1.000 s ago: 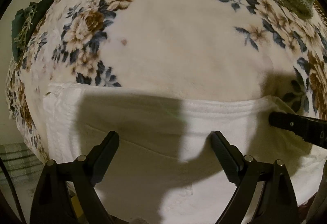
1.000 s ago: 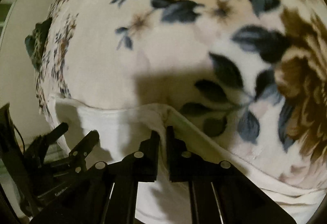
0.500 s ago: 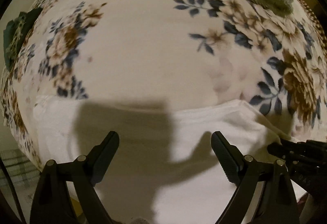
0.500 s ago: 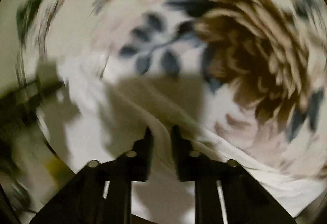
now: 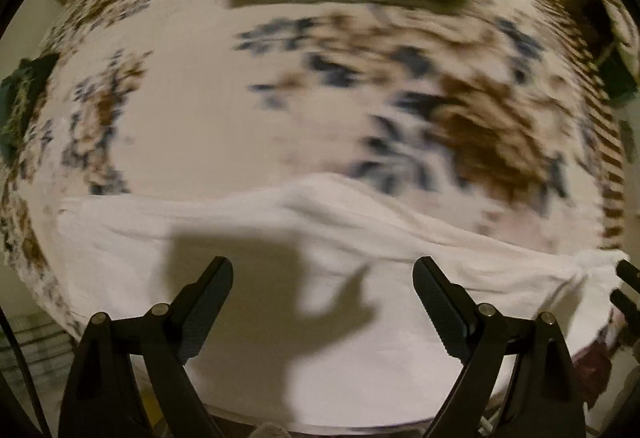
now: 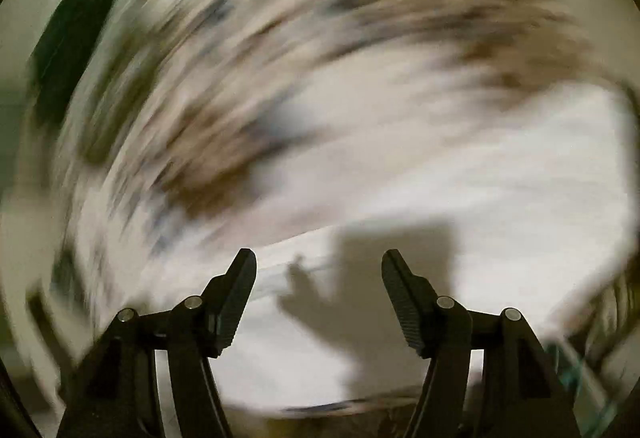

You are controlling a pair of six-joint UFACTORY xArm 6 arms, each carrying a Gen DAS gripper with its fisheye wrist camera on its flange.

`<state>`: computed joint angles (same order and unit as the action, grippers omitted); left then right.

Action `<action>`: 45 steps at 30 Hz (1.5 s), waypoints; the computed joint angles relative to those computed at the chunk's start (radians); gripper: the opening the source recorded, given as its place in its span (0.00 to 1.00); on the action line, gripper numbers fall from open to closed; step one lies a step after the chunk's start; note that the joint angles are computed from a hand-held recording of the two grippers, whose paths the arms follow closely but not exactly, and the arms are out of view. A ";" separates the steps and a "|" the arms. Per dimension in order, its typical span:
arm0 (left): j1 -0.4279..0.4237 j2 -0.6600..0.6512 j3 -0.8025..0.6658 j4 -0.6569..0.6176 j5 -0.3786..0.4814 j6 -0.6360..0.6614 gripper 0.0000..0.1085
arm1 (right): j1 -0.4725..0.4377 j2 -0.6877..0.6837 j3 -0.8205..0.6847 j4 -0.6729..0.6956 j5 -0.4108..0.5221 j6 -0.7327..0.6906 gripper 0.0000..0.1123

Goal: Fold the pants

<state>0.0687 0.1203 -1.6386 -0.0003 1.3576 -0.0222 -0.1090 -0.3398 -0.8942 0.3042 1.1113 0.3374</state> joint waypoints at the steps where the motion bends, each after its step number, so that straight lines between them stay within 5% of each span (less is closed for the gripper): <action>1: -0.024 -0.009 0.019 -0.005 -0.004 -0.010 0.85 | -0.080 -0.039 0.022 -0.031 0.008 0.015 0.60; 3: -0.098 -0.011 0.040 -0.029 -0.001 -0.037 0.85 | -0.276 -0.100 0.062 -0.103 0.038 0.035 0.60; 8: -0.257 -0.001 0.071 -0.043 -0.013 -0.067 0.85 | -0.605 -0.072 0.125 -0.090 0.014 -0.102 0.60; 12: -0.345 0.019 0.058 -0.033 -0.013 -0.066 0.85 | -0.643 -0.028 0.178 -0.046 -0.049 -0.201 0.52; 14: -0.377 0.028 0.048 -0.018 -0.015 -0.063 0.85 | -0.621 -0.016 0.213 -0.053 -0.113 -0.230 0.21; 20: -0.417 0.056 0.012 0.001 0.010 -0.064 0.85 | -0.582 -0.131 0.306 -0.091 -0.218 -0.197 0.09; 25: -0.428 0.053 0.007 0.007 0.024 -0.076 0.85 | -0.627 -0.234 0.304 -0.098 -0.117 -0.184 0.08; 30: -0.416 0.075 -0.002 0.001 0.027 -0.054 0.85 | -0.686 -0.125 0.288 -0.047 -0.050 -0.243 0.11; 35: -0.432 0.073 0.027 -0.034 0.019 -0.050 0.85 | -0.809 -0.115 0.308 0.169 0.007 -0.363 0.53; 39: -0.449 0.048 0.093 -0.060 0.001 -0.046 0.85 | -0.820 -0.102 0.355 0.205 0.048 -0.395 0.55; 45: -0.484 0.025 0.175 -0.063 -0.029 -0.043 0.85 | -0.837 -0.207 0.478 0.420 -0.056 -0.563 0.54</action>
<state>-0.4154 0.1454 -1.4633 -0.0636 1.3282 -0.0653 -0.9459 -0.5465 -0.4164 0.7241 1.0551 -0.2251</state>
